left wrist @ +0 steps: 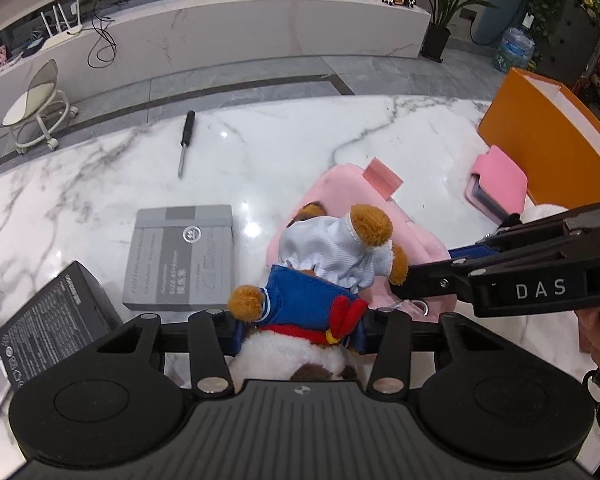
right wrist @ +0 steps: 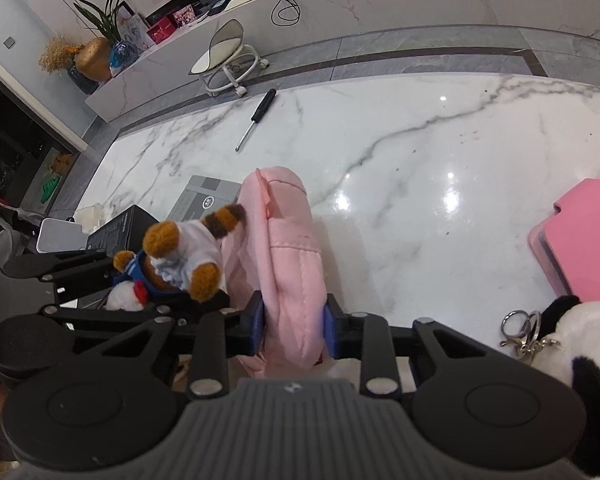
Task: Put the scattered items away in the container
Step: 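Lift the bear keychain and pink backpack and carry them over the orange box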
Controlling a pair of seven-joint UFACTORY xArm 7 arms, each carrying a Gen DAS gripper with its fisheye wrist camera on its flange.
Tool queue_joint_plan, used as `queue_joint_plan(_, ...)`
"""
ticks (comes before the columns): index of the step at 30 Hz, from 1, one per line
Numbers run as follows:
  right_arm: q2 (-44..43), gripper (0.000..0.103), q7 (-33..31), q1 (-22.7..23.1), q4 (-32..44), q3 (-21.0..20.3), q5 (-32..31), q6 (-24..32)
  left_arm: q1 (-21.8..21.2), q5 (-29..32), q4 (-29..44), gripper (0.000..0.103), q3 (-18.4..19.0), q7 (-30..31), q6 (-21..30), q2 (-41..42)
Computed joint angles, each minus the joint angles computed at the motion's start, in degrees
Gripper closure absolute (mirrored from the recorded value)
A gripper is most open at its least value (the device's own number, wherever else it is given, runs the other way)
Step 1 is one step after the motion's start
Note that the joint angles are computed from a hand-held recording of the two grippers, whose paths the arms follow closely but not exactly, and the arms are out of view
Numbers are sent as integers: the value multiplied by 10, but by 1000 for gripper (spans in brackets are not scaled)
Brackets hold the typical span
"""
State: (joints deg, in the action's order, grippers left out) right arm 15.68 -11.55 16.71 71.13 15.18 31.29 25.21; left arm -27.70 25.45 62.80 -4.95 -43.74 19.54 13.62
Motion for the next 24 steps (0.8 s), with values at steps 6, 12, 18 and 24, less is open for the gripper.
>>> queue_joint_plan(6, -8, 73, 4, 0, -3, -2, -2, -3, -3, 19, 7, 50, 0, 0, 18, -10)
queue_joint_plan(12, -26, 73, -7, -3, -15, -2, 9, -5, -1, 29, 10, 50, -6, -4, 34, -21)
queue_joint_plan(18, -49, 73, -23, -3, -29, -6, 28, -7, -2, 52, 22, 50, -12, -13, 64, -33)
queue_joint_plan(24, -81, 73, -53, -1, -45, -12, 62, -13, -5, 66, 39, 50, -22, -19, 92, -39)
